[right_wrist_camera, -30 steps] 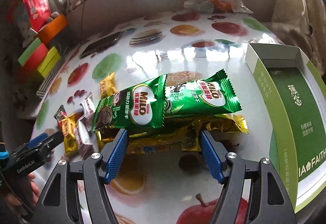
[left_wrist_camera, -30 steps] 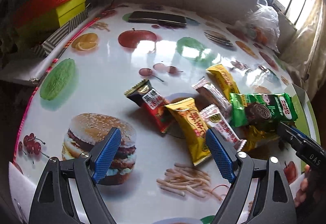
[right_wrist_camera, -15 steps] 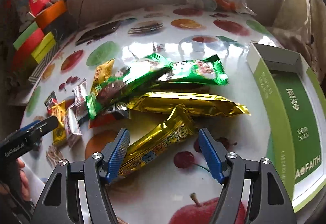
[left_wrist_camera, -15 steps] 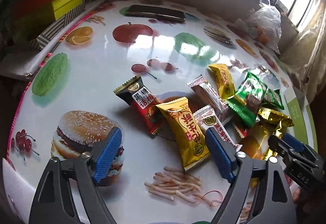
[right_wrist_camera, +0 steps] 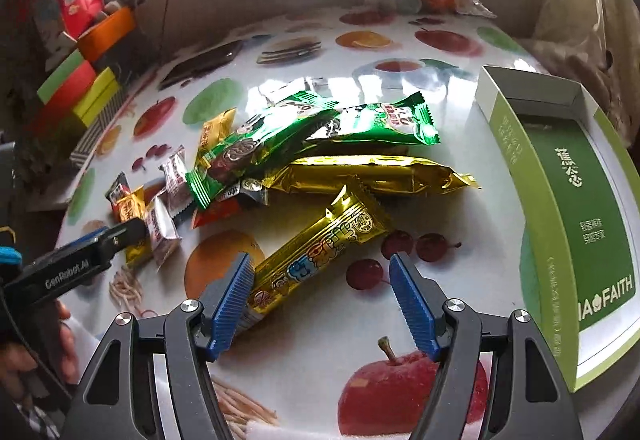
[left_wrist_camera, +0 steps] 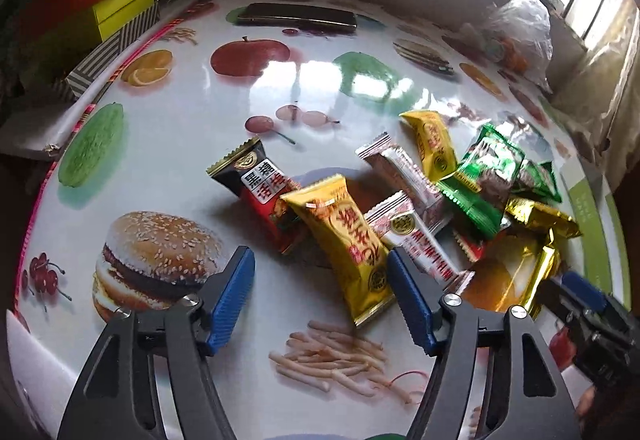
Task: Organize snacks
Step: 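Move the right tool to the gold wafer bar while the left tool approaches the yellow packet, then grasp the gold wafer bar with the right tool while the left tool grasps the yellow packet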
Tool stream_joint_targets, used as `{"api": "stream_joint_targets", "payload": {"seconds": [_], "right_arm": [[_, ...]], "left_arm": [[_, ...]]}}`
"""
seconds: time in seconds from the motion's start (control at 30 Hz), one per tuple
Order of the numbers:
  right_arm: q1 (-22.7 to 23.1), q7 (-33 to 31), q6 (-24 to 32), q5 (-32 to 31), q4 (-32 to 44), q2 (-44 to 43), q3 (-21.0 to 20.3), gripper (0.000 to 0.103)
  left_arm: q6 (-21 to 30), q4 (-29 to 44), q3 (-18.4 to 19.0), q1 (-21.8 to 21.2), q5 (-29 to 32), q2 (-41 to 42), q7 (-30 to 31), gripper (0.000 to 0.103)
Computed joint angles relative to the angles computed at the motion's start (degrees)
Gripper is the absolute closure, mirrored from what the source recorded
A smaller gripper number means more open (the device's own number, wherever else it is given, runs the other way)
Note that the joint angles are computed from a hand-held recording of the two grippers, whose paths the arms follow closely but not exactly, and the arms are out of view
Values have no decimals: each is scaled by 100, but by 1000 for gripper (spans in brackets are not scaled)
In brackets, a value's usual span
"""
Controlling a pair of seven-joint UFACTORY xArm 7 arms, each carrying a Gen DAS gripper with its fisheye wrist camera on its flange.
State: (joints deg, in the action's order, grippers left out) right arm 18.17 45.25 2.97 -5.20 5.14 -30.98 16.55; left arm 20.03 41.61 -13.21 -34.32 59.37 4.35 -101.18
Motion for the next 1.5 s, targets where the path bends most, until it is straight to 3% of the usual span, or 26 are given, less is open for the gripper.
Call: {"api": "stream_joint_targets", "payload": {"seconds": [0.17, 0.33, 0.43, 0.5, 0.57, 0.7, 0.8, 0.9, 0.97, 1.03, 1.27, 1.37, 1.5], "right_arm": [[249, -234, -167, 76, 51, 228, -348, 37], [-54, -94, -141, 99, 170, 419, -20, 37], [-179, -51, -66, 27, 200, 407, 122, 38], [-300, -43, 81, -109, 240, 358, 288, 54], [-363, -30, 246, -240, 276, 308, 397, 61], [-368, -56, 309, -381, 250, 251, 319, 71], [-521, -50, 427, -584, 279, 187, 483, 80], [-494, -63, 414, -682, 271, 175, 473, 80], [-440, -83, 354, -673, 236, 184, 387, 80], [-427, -92, 348, -668, 211, 154, 367, 81], [-380, -58, 291, -607, 154, 111, 350, 81], [-344, -65, 272, -574, 123, 81, 314, 81], [-259, -77, 294, -510, 35, -66, 239, 81]], "left_arm": [[-12, -219, -30, 67, -164, -182, 147, 34], [-124, -397, -71, 218, -197, -367, 18, 34], [-272, -347, -78, 336, 111, -369, -314, 34], [-202, -216, -87, 364, -54, -233, -174, 34], [-189, -119, -43, 350, -28, -135, -187, 34], [120, 18, -37, 242, -155, -79, -46, 34], [129, 127, -13, 196, -286, 85, 221, 34], [293, 215, 44, 76, -185, 140, 143, 36], [249, 191, 88, 61, -104, 102, 1, 49], [296, 197, 98, 64, -114, 101, 12, 52], [366, 188, 109, 48, 72, 73, -25, 83], [369, 127, 76, 50, 362, -47, -229, 92], [104, -55, -8, 133, 555, -227, -387, 96]]}}
